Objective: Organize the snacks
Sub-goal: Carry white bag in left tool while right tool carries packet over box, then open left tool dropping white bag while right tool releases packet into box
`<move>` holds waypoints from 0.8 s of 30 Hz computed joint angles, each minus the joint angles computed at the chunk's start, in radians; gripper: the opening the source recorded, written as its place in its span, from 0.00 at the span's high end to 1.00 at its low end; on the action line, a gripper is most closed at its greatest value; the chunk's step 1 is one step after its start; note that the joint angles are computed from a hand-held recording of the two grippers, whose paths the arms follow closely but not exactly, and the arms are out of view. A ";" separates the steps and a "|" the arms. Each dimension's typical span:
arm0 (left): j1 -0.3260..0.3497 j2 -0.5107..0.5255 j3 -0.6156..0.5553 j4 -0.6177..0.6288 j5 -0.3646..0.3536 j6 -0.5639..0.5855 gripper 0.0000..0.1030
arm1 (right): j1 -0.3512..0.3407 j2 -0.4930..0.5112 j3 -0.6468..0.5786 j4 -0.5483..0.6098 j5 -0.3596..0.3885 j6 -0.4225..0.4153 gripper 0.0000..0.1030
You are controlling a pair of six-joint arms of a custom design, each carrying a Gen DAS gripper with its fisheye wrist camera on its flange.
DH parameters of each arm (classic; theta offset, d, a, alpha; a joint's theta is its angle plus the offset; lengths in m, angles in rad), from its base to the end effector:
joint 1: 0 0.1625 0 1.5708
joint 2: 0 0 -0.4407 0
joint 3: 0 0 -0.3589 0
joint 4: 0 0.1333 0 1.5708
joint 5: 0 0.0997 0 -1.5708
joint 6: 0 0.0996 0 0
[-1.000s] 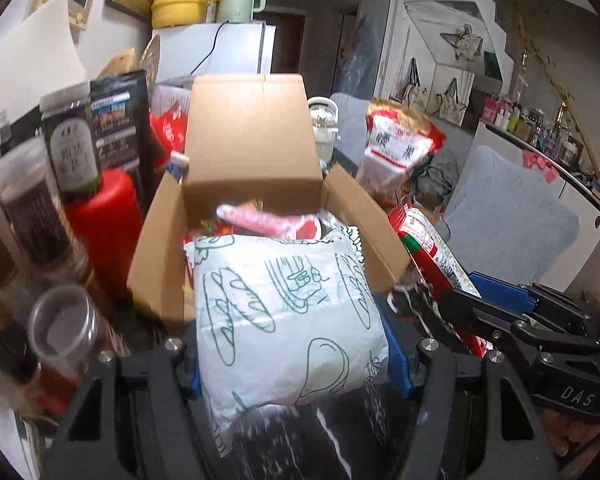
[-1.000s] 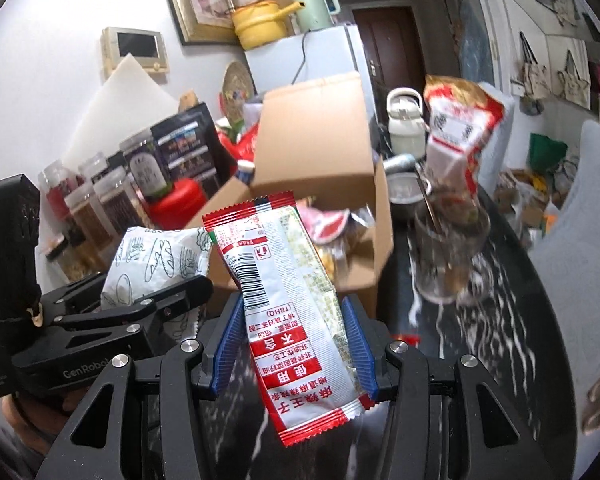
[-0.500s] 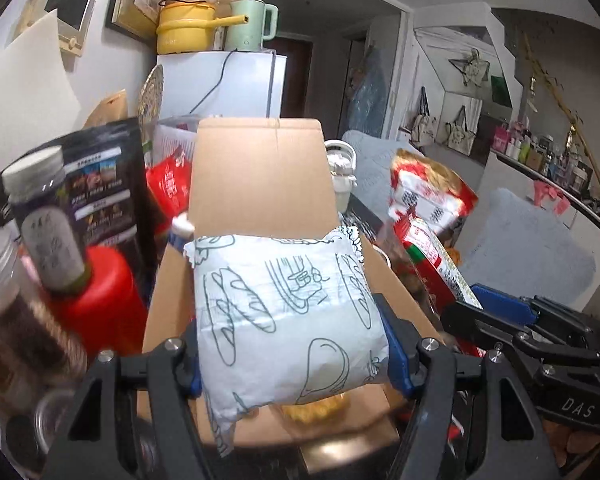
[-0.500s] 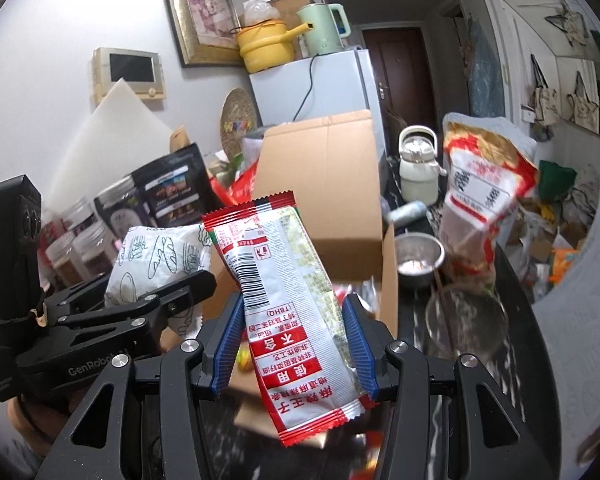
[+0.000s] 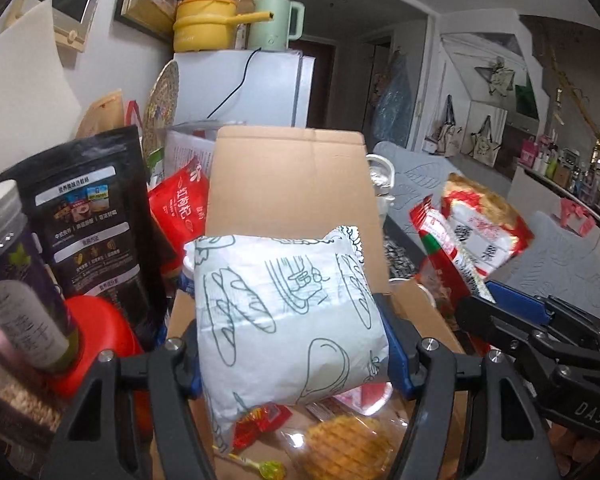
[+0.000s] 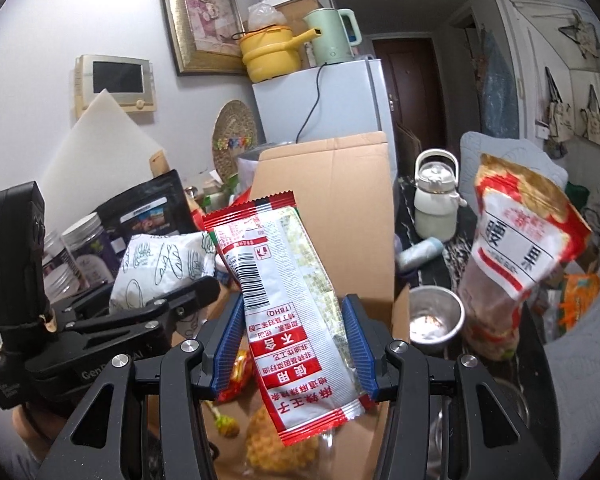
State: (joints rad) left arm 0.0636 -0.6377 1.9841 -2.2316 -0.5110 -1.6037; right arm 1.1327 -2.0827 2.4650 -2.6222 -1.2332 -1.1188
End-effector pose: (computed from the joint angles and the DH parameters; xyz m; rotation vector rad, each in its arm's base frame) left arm -0.4653 -0.2503 -0.0259 0.3469 2.1794 -1.2533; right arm 0.0430 -0.3002 0.4009 1.0637 -2.5192 1.0023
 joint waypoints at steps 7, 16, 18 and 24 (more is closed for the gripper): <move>0.059 0.018 -0.011 -0.008 -0.025 0.034 0.35 | 0.066 0.120 -0.007 -0.097 -0.081 0.052 0.53; 0.126 0.049 -0.024 -0.035 -0.094 0.083 0.35 | 0.128 0.297 -0.041 -0.190 -0.227 0.143 0.53; 0.138 0.055 -0.033 -0.022 -0.102 0.084 0.35 | 0.125 0.316 -0.062 -0.162 -0.237 0.158 0.53; 0.172 0.073 -0.050 -0.022 -0.145 0.100 0.35 | 0.122 0.339 -0.078 -0.163 -0.266 0.177 0.52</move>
State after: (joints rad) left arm 0.2357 -0.5645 1.9343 -2.2534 -0.6558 -1.5032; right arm 1.2548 -1.7440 2.3867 -2.7847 -1.4995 -0.9414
